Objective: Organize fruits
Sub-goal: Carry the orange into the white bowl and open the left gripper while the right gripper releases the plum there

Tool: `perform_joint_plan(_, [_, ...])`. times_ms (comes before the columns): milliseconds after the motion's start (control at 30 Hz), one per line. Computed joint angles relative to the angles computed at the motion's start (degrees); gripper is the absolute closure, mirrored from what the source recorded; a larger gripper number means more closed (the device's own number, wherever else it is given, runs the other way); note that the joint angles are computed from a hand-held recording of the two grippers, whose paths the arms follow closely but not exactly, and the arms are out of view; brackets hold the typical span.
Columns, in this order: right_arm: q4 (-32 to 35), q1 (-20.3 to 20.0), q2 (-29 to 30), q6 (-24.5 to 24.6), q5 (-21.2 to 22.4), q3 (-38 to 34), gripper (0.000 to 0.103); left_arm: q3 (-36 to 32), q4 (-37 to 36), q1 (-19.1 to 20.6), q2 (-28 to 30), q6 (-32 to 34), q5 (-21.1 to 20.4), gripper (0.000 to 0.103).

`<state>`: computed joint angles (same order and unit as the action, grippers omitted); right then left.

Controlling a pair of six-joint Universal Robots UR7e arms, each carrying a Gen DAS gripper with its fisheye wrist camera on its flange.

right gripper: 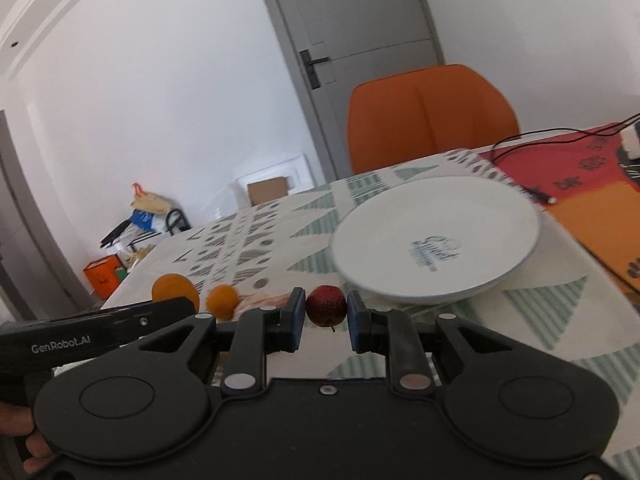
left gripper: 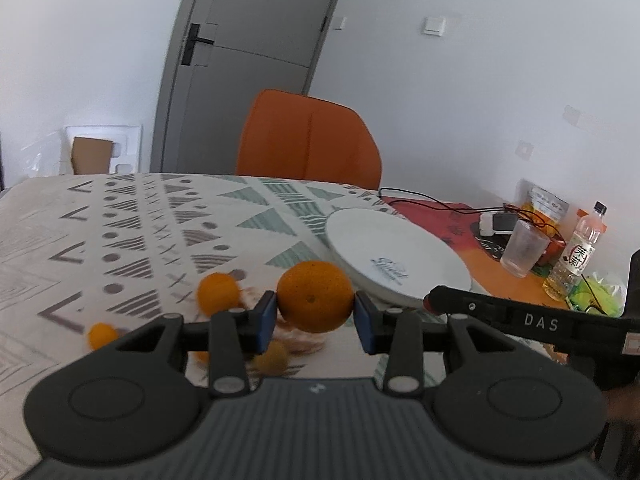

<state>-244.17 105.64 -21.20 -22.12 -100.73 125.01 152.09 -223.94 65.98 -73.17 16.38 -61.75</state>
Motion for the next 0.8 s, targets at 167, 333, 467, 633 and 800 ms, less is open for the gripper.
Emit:
perform_joint_plan(167, [-1.93, -2.37, -1.15, -0.69, 0.8, 0.92, 0.082, -2.06, -0.18, -1.27, 3.12, 0.34, 0.03, 0.063])
perform_joint_plan(333, [-3.22, -4.77, -1.94, -1.32, 1.48, 1.43, 0.082, -4.42, -0.07, -2.3, 6.35, 1.07, -0.01, 0.063])
perform_joint_plan(467, [-4.12, -6.44, -2.43, -1.6, 2.2, 1.99, 0.082, -6.44, 0.19, -2.61, 8.89, 1.68, -0.3, 0.063])
perform_joint_plan(633, [-4.02, -8.26, -3.18, -1.8, 3.21, 2.18, 0.082, -8.91, 1.0, -2.76, 11.53, 2.27, -0.85, 0.063])
perform_joint_plan(800, [-3.16, -9.23, -3.57, -2.12, 3.63, 1.47, 0.082, -11.65, 2.24, -2.36, 13.79, 2.89, -1.06, 0.063])
